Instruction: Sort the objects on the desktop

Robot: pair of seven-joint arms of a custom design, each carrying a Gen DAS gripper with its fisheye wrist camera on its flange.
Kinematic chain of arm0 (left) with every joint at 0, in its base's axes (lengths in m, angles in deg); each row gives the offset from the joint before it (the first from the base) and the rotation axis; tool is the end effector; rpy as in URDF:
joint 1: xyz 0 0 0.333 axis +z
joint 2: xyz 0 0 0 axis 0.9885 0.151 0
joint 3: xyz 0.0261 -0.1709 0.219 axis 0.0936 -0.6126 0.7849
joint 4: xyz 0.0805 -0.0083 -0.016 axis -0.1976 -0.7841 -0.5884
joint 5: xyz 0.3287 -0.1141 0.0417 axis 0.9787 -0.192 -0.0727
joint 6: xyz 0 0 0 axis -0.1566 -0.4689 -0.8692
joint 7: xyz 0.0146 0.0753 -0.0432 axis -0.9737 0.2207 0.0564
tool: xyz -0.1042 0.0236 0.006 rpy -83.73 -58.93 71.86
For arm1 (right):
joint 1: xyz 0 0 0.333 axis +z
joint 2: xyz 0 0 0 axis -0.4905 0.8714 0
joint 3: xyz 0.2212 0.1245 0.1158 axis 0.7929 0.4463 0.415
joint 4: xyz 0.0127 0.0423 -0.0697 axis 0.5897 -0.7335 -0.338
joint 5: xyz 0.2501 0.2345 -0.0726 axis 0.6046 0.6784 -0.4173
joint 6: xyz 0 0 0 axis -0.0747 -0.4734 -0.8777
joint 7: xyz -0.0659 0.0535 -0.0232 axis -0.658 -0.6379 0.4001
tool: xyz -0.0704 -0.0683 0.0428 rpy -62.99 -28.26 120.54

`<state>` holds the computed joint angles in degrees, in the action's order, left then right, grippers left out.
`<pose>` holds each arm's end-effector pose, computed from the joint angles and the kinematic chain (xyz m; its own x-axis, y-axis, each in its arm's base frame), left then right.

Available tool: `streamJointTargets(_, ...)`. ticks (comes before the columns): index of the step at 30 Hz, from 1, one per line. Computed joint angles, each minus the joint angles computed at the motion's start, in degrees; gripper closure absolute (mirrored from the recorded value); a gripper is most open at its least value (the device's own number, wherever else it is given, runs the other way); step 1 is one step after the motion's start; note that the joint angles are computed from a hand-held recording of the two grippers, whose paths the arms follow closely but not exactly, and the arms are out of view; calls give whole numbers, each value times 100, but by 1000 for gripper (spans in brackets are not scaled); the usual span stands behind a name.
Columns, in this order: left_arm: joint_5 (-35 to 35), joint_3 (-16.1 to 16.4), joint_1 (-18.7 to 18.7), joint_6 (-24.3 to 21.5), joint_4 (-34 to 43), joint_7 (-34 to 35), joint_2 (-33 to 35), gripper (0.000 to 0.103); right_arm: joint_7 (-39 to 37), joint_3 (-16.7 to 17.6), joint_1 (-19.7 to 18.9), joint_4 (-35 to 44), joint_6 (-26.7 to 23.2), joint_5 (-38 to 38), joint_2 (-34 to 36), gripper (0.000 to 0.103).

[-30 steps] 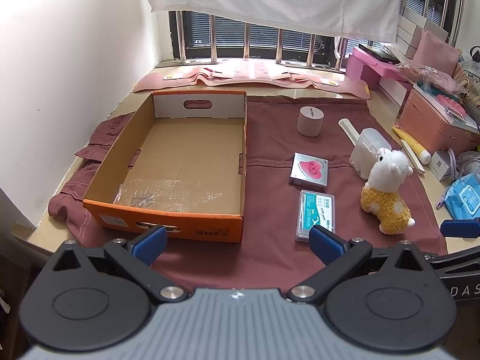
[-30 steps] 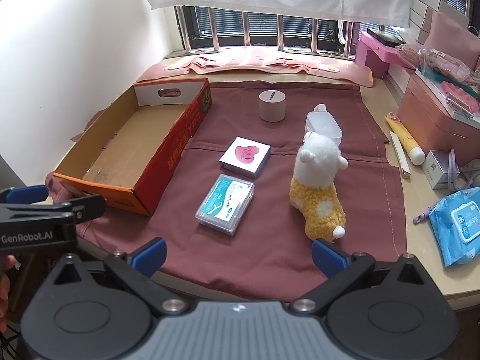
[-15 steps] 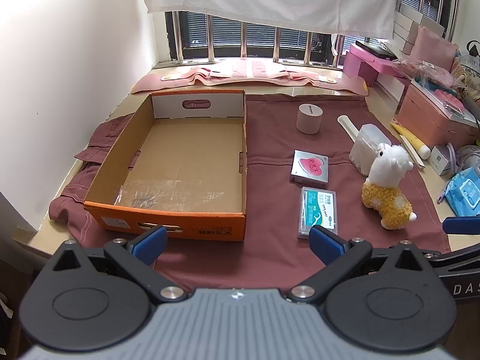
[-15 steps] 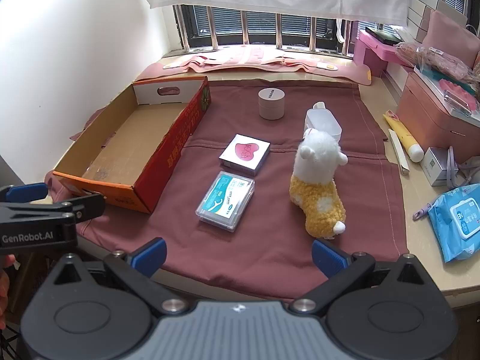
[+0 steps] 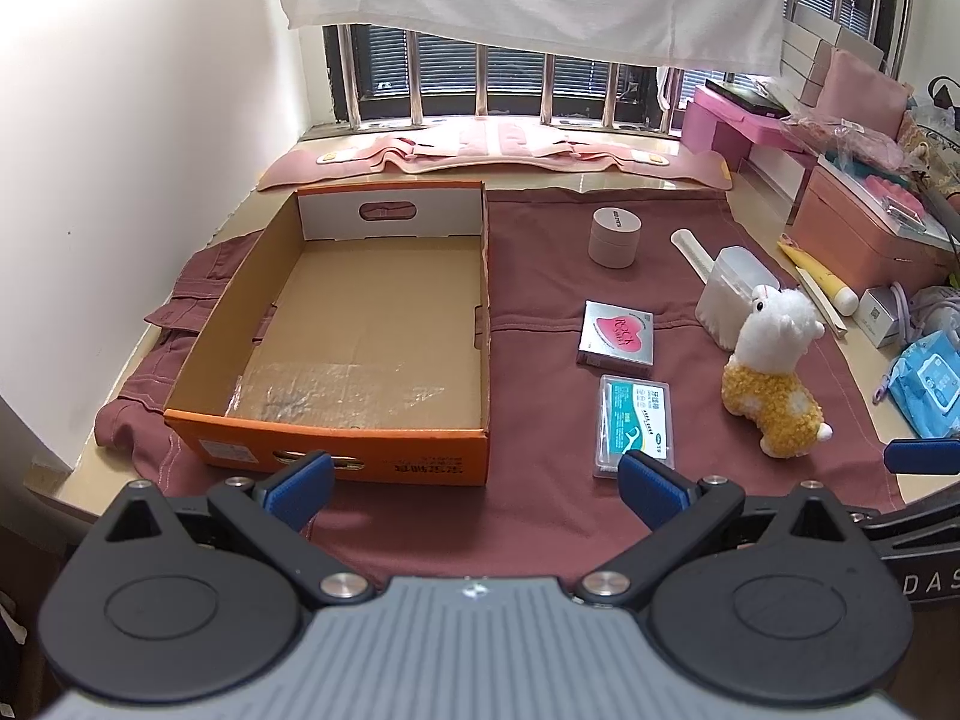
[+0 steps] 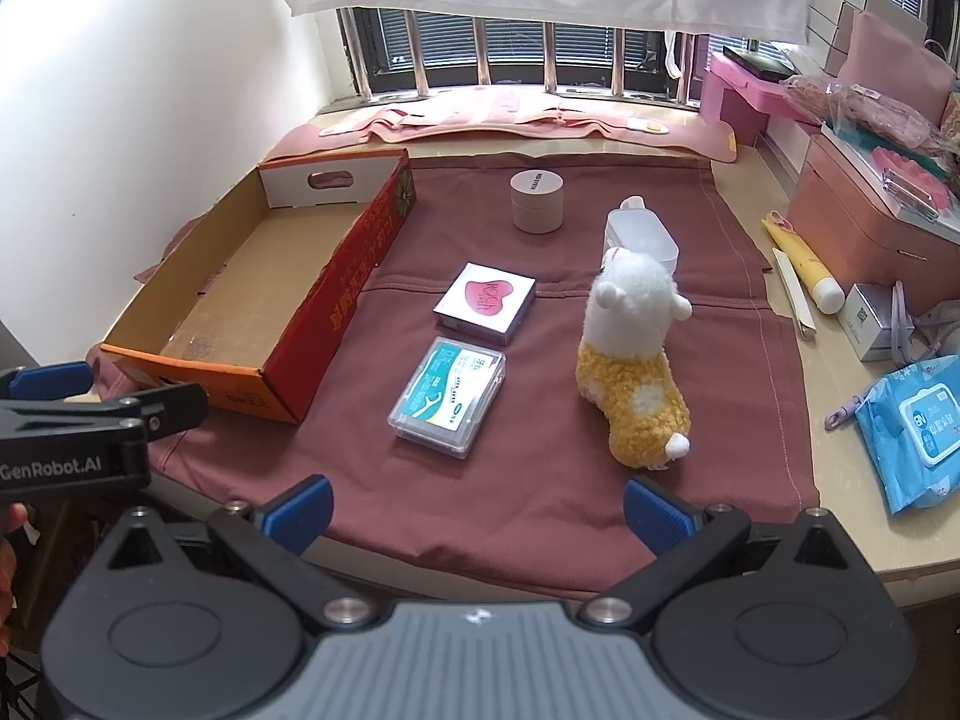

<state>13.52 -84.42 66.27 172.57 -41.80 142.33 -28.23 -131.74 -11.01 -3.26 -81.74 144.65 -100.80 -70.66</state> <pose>0.4758 -0.2995 0.3910 -0.4455 -0.8949 -0.0248 -0.6501 0.3424 -0.6783 0.3814 0.3052 0.3905 -0.2395 -0.9645 -0.1110 -0.7698 0.2583 -0.5837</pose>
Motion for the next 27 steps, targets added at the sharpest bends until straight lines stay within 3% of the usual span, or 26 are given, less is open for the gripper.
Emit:
streamJointTargets(17,-290,-135,134,54,94,358,115,0,-6,-16,12,107,-59,8,110,0)
streamJointTargets(23,-787,-405,365,150,71,987,176,0,200,8,54,194,-164,-117,206,0)
streamJointTargets(27,-1325,-803,689,256,62,1688,246,0,414,26,102,240,-345,-248,231,0)
